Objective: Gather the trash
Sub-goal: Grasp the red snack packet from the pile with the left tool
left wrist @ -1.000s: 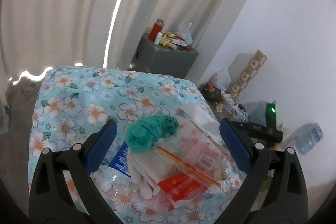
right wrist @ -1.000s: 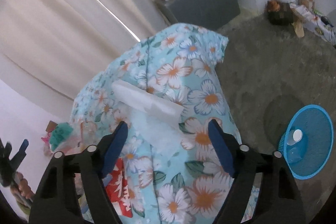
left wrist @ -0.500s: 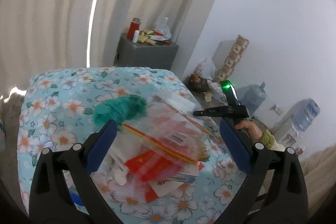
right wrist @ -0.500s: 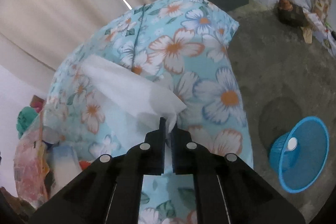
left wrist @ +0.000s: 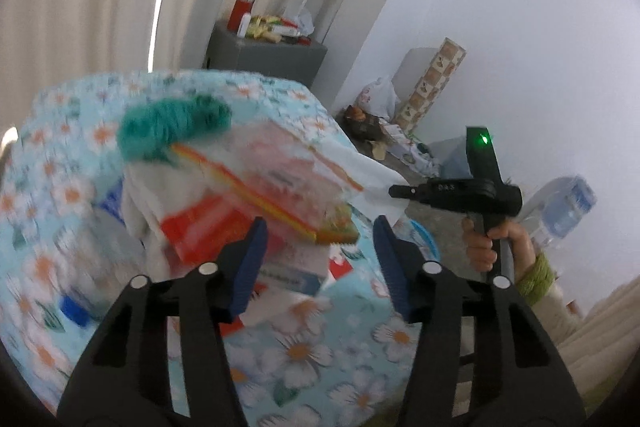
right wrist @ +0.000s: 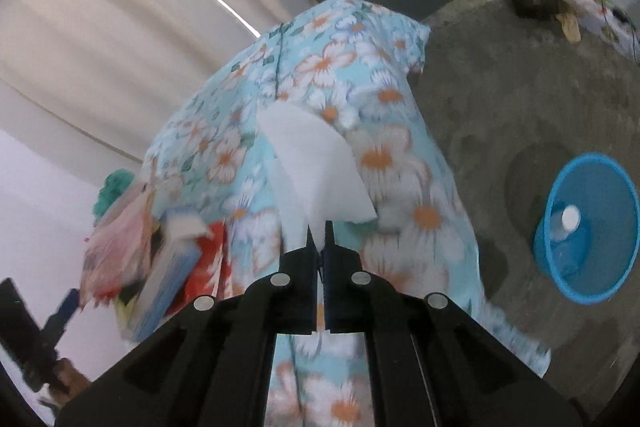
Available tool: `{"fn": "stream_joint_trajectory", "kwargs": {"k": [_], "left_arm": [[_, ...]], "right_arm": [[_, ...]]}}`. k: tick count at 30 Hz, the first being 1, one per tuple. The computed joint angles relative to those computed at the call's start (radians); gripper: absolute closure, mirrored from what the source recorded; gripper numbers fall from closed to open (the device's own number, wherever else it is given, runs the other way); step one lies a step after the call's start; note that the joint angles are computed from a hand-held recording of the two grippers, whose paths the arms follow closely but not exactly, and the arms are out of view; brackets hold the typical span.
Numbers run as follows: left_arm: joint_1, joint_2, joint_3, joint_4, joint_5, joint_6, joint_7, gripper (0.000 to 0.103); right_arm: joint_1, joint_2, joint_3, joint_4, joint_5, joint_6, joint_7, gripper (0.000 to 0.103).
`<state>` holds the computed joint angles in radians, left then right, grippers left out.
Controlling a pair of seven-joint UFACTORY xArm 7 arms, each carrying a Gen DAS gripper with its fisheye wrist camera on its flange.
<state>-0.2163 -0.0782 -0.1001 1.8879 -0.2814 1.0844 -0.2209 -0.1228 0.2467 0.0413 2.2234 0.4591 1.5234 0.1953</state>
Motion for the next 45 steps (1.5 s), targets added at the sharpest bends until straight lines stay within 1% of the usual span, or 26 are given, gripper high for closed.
{"fn": "stream_joint_trajectory", "kwargs": {"k": [4, 8, 9, 12, 15, 17, 20, 23, 27, 32, 34, 36, 38, 39, 41, 43, 44, 45], "left_arm": [[0.007, -0.038, 0.018, -0.091, -0.093, -0.022, -0.054, 0.059], [0.01, -0.07, 0.039, -0.184, -0.199, -0.103, -0.088, 0.06], [0.013, -0.075, 0.045, -0.208, -0.229, -0.119, -0.108, 0.06], [0.013, -0.089, 0.062, -0.257, -0.309, -0.168, -0.117, 0.062], [0.0, -0.114, 0.068, -0.311, -0.389, -0.241, -0.097, 0.063], [-0.012, -0.12, 0.069, -0.326, -0.418, -0.26, -0.088, 0.063], [-0.024, -0.111, 0.059, -0.316, -0.406, -0.259, -0.092, 0.063], [-0.027, -0.096, 0.041, -0.302, -0.363, -0.278, -0.124, 0.063], [-0.023, -0.08, 0.012, -0.295, -0.262, -0.308, -0.237, 0.063], [-0.021, -0.07, 0.006, -0.3, -0.219, -0.355, -0.359, 0.063], [-0.021, -0.078, 0.012, -0.314, -0.221, -0.379, -0.384, 0.063], [-0.021, -0.074, 0.017, -0.309, -0.219, -0.372, -0.403, 0.068], [-0.021, -0.074, 0.018, -0.312, -0.218, -0.376, -0.417, 0.08], [-0.02, -0.076, 0.016, -0.316, -0.208, -0.382, -0.426, 0.083], [-0.025, -0.076, 0.019, -0.317, -0.215, -0.388, -0.414, 0.093], [-0.027, -0.078, 0.023, -0.321, -0.225, -0.392, -0.403, 0.096], [-0.029, -0.08, 0.024, -0.323, -0.232, -0.398, -0.398, 0.1], [-0.031, -0.078, 0.025, -0.32, -0.238, -0.4, -0.391, 0.1]], "right_arm": [[-0.001, -0.075, -0.012, -0.12, 0.017, -0.021, 0.002, 0.101], [0.013, -0.114, -0.024, -0.19, 0.021, -0.03, 0.003, 0.101], [0.016, -0.119, -0.027, -0.197, 0.021, -0.031, 0.005, 0.101], [0.024, -0.131, -0.032, -0.212, 0.018, -0.036, 0.007, 0.101], [0.032, -0.136, -0.036, -0.215, 0.014, -0.04, 0.012, 0.101], [0.035, -0.131, -0.037, -0.205, 0.01, -0.037, 0.017, 0.101], [0.037, -0.133, -0.037, -0.204, 0.011, -0.041, 0.018, 0.101], [0.038, -0.131, -0.037, -0.203, 0.012, -0.041, 0.021, 0.101], [0.038, -0.137, -0.038, -0.214, 0.021, -0.04, 0.027, 0.101], [0.038, -0.136, -0.039, -0.214, 0.026, -0.043, 0.027, 0.101], [0.037, -0.137, -0.039, -0.215, 0.027, -0.045, 0.026, 0.101], [0.036, -0.14, -0.04, -0.22, 0.029, -0.048, 0.025, 0.101], [0.036, -0.141, -0.041, -0.223, 0.028, -0.05, 0.026, 0.101], [0.036, -0.141, -0.041, -0.224, 0.029, -0.051, 0.026, 0.101], [0.036, -0.143, -0.041, -0.226, 0.03, -0.051, 0.027, 0.101], [0.036, -0.141, -0.041, -0.224, 0.03, -0.051, 0.029, 0.101], [0.036, -0.142, -0.041, -0.224, 0.031, -0.052, 0.029, 0.101], [0.036, -0.142, -0.042, -0.225, 0.033, -0.053, 0.027, 0.101]]}}
